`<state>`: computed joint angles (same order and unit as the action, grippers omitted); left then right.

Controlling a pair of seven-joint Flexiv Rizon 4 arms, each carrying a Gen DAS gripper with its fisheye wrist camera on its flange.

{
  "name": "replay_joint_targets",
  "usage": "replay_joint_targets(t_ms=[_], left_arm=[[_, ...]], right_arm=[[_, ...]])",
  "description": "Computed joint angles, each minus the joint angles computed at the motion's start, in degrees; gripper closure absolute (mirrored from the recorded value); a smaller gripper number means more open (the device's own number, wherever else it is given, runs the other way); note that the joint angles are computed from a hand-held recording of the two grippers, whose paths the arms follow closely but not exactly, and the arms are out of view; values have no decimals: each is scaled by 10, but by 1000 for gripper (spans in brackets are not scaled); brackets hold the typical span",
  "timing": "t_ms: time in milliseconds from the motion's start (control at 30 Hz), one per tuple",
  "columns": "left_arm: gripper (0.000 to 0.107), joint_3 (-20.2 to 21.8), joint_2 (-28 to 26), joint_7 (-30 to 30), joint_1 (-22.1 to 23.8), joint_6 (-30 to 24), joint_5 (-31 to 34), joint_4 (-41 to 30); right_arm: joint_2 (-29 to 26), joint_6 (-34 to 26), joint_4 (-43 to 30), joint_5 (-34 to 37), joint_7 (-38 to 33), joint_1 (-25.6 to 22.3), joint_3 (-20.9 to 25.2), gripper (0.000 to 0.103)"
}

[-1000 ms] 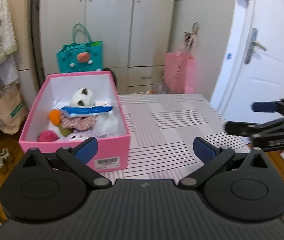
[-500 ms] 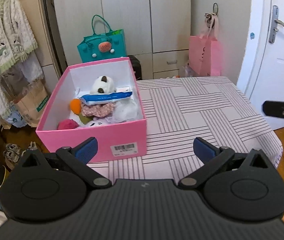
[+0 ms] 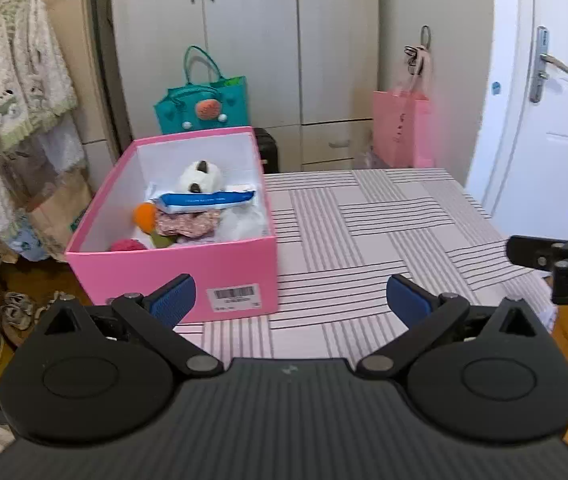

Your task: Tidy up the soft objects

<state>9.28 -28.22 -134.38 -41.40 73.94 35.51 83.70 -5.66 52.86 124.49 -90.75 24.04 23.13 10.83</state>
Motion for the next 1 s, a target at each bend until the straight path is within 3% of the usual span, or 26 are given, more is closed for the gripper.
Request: replay_joint_targets(t_ms=[133,333,567,1000], left_arm=[[4,40,-4,-72,-38,-44,53,-26],[4,31,3,-134,-38,-87,115,-38],[4,-5,10,-139,-12,-100,141,-34],[4,-13,9,-177,-15,-108,189,-41]], right_arm=[[1,-17,3,4,5,4,3,0],[-1,-54,-1,32,-3,17,10,0],[-3,-64,-4,47,-14,29,11,0],[-8,-67,-4,17,-2,34,10,0]])
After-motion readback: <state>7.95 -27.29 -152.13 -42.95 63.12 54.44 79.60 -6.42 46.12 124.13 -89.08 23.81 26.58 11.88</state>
